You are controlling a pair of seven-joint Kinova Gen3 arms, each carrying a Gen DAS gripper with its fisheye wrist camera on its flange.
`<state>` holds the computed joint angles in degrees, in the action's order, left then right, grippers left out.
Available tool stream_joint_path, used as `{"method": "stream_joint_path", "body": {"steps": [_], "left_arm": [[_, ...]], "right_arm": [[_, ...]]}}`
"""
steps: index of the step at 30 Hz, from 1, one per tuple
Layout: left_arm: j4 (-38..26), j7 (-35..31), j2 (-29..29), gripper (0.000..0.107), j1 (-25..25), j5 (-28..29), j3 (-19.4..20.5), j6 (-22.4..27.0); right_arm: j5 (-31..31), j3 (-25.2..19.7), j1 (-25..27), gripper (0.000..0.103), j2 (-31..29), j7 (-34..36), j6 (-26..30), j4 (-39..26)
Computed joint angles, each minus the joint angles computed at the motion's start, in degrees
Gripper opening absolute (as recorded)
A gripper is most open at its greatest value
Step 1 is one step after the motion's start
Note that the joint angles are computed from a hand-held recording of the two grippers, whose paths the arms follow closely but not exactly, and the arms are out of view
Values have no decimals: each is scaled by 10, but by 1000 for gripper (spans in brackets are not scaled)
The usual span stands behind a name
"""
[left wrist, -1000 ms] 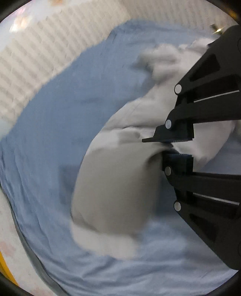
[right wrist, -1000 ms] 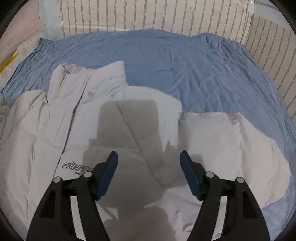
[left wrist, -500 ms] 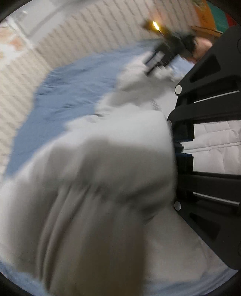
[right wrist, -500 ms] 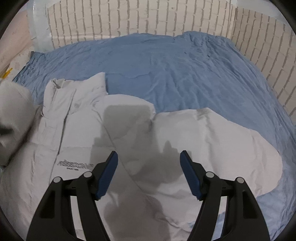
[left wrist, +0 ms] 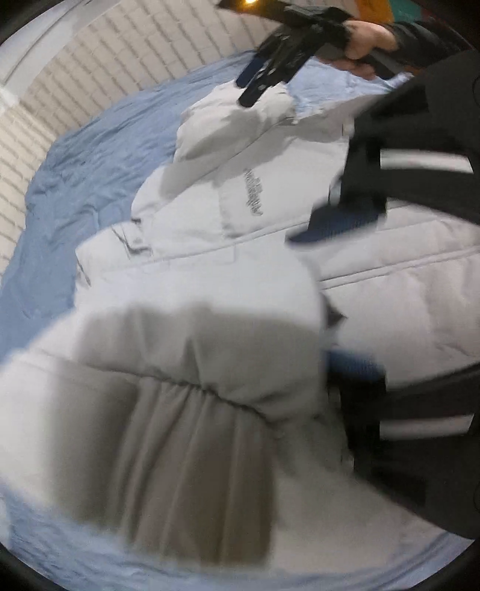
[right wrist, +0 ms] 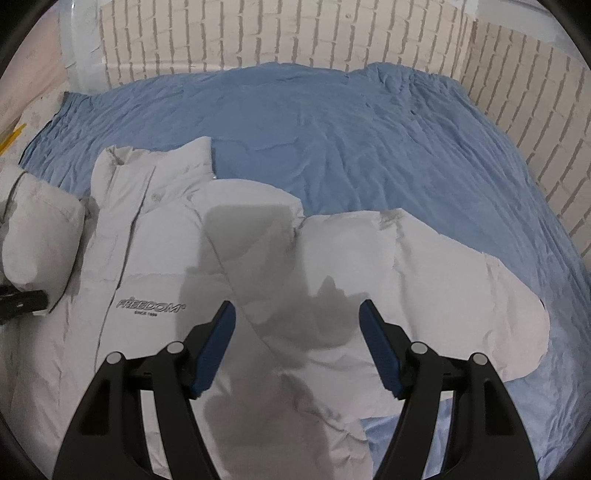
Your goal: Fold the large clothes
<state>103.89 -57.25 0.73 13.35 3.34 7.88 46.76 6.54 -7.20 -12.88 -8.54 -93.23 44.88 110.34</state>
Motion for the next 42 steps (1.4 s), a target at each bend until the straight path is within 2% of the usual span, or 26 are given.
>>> {"method": "stream_joint_path", "body": {"steps": [2, 4, 5, 6, 9, 12, 16, 19, 21, 25, 27, 29, 31, 32, 33, 35, 39, 42], "left_arm": [[3, 33, -20, 89, -7, -47, 35, 9], [7, 58, -48, 97, -30, -93, 78, 37], [8, 77, -53, 98, -28, -117, 84, 43], [14, 87, -68, 98, -18, -136, 79, 51], [41, 78, -132, 98, -5, -164, 24, 104], [60, 58, -179, 98, -49, -200, -5, 150], [86, 23, -184, 98, -115, -230, -19, 153], [94, -28, -178, 97, -139, -210, -54, 141], [98, -29, -163, 94, -152, -209, -42, 137], [112, -2, -163, 93, -156, -210, -13, 124], [109, 7, -169, 93, -156, -216, -4, 132], [109, 15, -170, 93, -153, -213, 0, 133], [105, 7, -177, 93, -149, -202, -7, 136], [102, 11, -175, 93, -148, -202, -3, 136], [100, 13, -175, 93, -148, -203, 1, 139], [99, 26, -173, 93, -146, -210, 14, 139], [97, 27, -178, 93, -133, -203, 17, 135], [99, 33, -180, 93, -130, -205, 24, 131]], "right_arm": [[11, -10, -4, 70, -4, -10, 5, 1], [14, -17, -9, 70, -8, -17, 12, 1], [16, -21, -12, 70, -9, -20, 16, 0], [19, -27, -17, 70, -11, -26, 19, 0], [32, -44, -29, 70, -11, -43, 27, -4], [49, -67, -49, 70, -7, -71, 38, -15], [42, -93, -97, 70, -2, -77, 59, -43], [28, -110, -135, 70, 10, -72, 72, -67], [8, -114, -157, 70, 25, -69, 78, -84], [26, -126, -204, 70, 64, -102, 88, -114], [48, -98, -254, 70, 86, -122, 87, -127], [39, -45, -302, 69, 94, -122, 77, -125], [26, 8, -340, 48, 98, -108, 65, -116], [26, 34, -360, 30, 99, -106, 57, -110], [23, 61, -374, 20, 96, -104, 49, -101], [-13, 114, -387, 9, 86, -87, 35, -88], [-106, 220, -361, 2, 35, -62, 20, -43], [-176, 293, -310, 7, 34, 1, 63, -31]]}}
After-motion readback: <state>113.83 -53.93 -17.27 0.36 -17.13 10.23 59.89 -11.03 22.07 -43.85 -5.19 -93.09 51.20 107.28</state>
